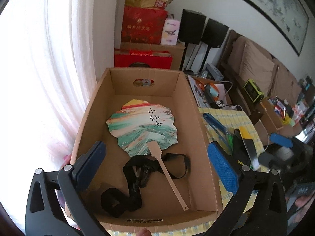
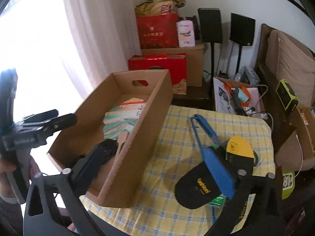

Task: Organize objects
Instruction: 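Move both tools back over the table toward the black insoles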

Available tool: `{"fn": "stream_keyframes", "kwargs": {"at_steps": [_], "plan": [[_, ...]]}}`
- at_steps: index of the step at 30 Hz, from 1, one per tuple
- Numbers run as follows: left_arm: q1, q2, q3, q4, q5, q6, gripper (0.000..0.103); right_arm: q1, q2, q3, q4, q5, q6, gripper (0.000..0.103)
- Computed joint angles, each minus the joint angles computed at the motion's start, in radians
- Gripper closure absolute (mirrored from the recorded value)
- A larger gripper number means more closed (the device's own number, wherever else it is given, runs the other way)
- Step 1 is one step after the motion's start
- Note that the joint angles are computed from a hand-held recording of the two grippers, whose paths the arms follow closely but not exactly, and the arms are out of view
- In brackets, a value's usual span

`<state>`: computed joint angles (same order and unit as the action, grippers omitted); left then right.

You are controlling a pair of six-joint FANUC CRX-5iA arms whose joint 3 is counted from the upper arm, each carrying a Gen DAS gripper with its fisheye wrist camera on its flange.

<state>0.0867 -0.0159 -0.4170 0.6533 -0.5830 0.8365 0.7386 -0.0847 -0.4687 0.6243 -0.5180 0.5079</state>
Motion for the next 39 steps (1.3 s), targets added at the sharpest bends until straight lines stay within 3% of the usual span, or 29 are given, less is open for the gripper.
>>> {"fn": "stream_keyframes", "kwargs": {"at_steps": [9,15,21,27,31,39], "plan": [[-0.048,-0.055,-0.048,-0.023,0.013,-0.013,0.000,-0.030,-0.052,-0.051,0.049,-0.015,-0.057,0.000],[-0.082,-0.070,-0.086,0.093,-0.044,-0.088,0.000,-0.065,-0.105,-0.094,0.037,-0.049,-0.071,0.000],[-0.152,-0.088,-0.125,0.159,-0.017,-0.148,0.000,-0.119,-0.153,-0.137,0.010,-0.074,-0.076,0.000],[-0.209,-0.055,-0.110,0.146,-0.026,-0.124,0.000,-0.161,-0.187,-0.171,-0.027,-0.095,-0.067,0.000],[-0.239,-0.034,-0.086,0.096,-0.034,-0.097,0.007,-0.180,-0.190,-0.185,-0.055,-0.096,-0.057,0.000],[-0.286,0.006,-0.057,0.078,-0.017,-0.070,0.007,-0.224,-0.131,-0.171,-0.188,-0.071,0.046,0.000]]}}
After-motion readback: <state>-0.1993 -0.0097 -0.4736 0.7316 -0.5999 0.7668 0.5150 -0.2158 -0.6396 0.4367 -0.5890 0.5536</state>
